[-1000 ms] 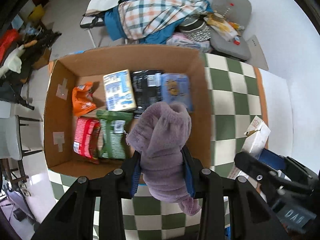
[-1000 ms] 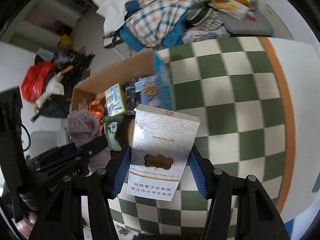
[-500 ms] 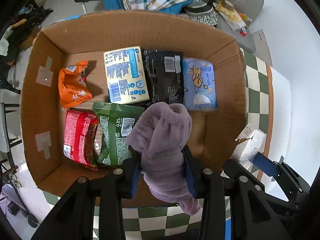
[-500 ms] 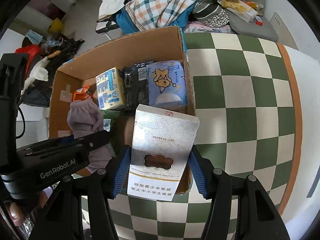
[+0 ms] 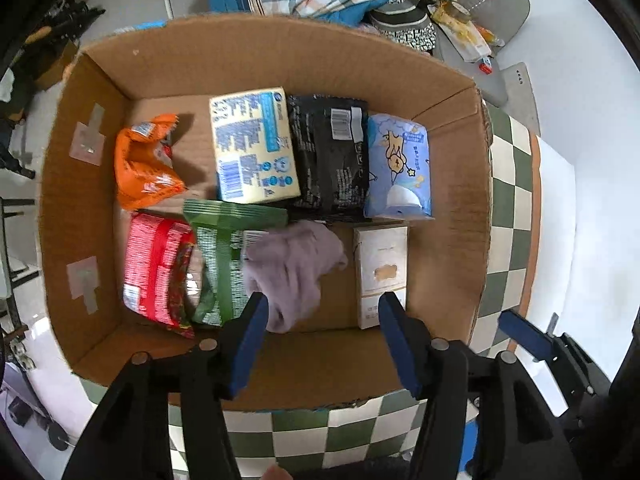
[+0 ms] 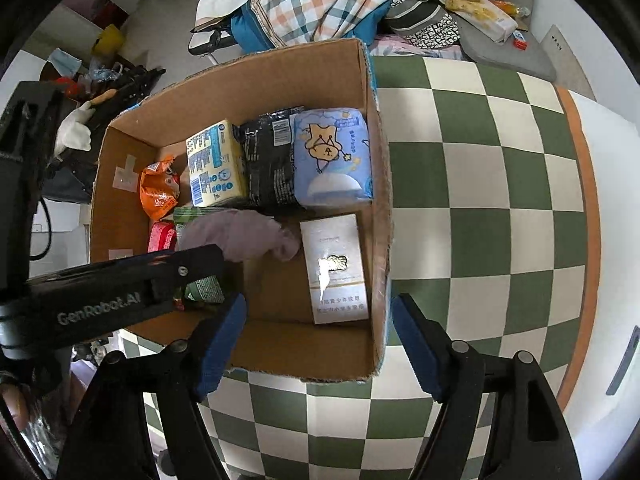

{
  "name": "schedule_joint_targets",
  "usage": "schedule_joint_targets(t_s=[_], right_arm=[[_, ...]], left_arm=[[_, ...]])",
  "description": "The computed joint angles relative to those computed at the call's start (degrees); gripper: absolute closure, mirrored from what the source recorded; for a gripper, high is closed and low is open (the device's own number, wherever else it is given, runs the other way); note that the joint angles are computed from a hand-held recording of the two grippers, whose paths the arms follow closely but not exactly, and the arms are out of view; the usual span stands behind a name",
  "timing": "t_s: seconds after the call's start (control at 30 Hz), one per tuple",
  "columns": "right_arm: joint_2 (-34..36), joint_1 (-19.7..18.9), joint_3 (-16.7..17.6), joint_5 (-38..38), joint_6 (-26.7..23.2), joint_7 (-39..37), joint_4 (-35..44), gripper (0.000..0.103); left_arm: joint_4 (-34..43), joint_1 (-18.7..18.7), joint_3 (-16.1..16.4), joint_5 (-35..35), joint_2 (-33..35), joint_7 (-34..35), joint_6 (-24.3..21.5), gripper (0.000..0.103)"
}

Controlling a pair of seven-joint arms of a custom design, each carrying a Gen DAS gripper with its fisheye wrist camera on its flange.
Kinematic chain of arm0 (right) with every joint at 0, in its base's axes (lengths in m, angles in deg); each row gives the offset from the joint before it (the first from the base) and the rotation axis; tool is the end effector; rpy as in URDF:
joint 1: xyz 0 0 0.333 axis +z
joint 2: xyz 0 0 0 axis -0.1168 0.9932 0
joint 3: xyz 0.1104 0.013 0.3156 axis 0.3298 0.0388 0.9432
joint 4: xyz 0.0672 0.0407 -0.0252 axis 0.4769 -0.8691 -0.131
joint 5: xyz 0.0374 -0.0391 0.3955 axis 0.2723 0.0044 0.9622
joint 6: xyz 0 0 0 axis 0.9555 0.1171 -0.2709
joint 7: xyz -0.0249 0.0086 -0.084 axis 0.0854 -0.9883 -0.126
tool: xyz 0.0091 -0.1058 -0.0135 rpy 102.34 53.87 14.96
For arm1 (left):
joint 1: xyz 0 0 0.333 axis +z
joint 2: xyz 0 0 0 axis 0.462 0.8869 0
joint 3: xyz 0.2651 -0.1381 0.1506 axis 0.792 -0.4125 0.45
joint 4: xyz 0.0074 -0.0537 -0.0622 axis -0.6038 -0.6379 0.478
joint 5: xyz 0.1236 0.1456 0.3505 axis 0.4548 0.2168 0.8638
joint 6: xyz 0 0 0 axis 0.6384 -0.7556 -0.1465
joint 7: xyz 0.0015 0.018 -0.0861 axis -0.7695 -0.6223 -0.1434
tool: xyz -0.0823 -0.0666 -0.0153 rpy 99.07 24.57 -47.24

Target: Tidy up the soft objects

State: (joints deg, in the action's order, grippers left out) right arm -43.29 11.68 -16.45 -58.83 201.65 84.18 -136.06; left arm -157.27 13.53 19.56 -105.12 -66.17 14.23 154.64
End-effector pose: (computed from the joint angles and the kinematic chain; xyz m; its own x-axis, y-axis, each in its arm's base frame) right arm 0.3944 0.1999 0.5364 -0.3954 -0.9016 -0.1751 -0.9113 0.4089 -0.0476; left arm 0.4755 -0.2702 0.5362 -0.3300 -0.9069 0.2622 -0.9292 0.3610 0.0794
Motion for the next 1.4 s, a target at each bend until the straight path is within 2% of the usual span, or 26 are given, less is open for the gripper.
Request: schedule_joint_targets(t_s=[0.27, 0.33, 0.37, 0.4, 0.47, 0.53, 0.6, 0.63, 0.7, 0.77, 0.93, 1.17, 1.4], right_arm=[[-1.2, -0.2, 1.4, -4.0, -3.9, 1.2, 1.6, 0.024], [-1.4, -0.3, 1.9, -5.7, -5.3, 1.7, 2.1, 0.019], [-1.5, -0.2, 2.0, -6.1, -5.5, 1.8, 2.1, 0.016], [-1.7, -0.2, 2.1, -6.4, -5.8, 1.8, 2.1, 0.016], [-2.0, 0.0, 2.3, -7.1, -6.4, 2.0, 2.1, 0.016], [-2.3, 0.1, 2.5, -7.6, -6.8, 2.4, 2.2, 0.015], [-2.5, 0.2, 2.6, -7.9, -6.9, 2.8, 2.2, 0.009], [-2.7, 0.2, 2.8, -8.2, -6.9, 3.0, 2.2, 0.006], [-2.9, 0.2, 3.1, -8.9, -7.2, 3.5, 2.3, 0.006], [-3.1, 0.3, 3.3, -9.3, -7.4, 4.0, 2.4, 0.0], [-3.3, 0.1, 4.0, -11.5, -8.3, 5.7, 3.0, 0.0], [-5.3, 0.5, 4.2, -12.1, -8.8, 6.8, 3.3, 0.0], [-10.3, 0.7, 6.0, -13.5, -12.7, 8.5, 5.7, 0.0]], left_arm=[[-3.9, 0.2, 0.2, 2.9, -5.1, -0.3, 3.5, 0.048], [-5.1, 0.1, 0.0, 4.8, -6.7, -0.8, 5.1, 0.047], [-5.8, 0.0, -0.1, 5.7, -7.5, -1.1, 6.1, 0.043], [-6.7, 0.0, -0.1, 6.4, -8.6, -1.2, 7.4, 0.03], [-8.1, 0.0, 0.1, 7.0, -10.0, -1.3, 9.1, 0.018], [-9.2, 0.0, 0.1, 8.0, -11.2, -1.7, 10.8, 0.017], [-10.0, 0.2, 0.0, 9.6, -12.2, -2.5, 12.2, 0.005], [-10.5, 0.2, 0.0, 9.9, -12.6, -2.8, 12.9, 0.003], [-11.2, 0.3, 0.2, 10.5, -13.4, -3.4, 14.0, 0.002], [-11.8, 0.4, 0.4, 10.7, -14.0, -3.7, 14.9, 0.001], [-13.3, 0.5, 0.1, 13.1, -16.0, -4.4, 17.3, 0.001], [-13.4, 0.2, 0.6, 12.7, -18.7, -4.5, 16.7, 0.001], [-12.6, -0.2, 0.8, 12.9, -25.6, -3.9, 14.0, 0.001]])
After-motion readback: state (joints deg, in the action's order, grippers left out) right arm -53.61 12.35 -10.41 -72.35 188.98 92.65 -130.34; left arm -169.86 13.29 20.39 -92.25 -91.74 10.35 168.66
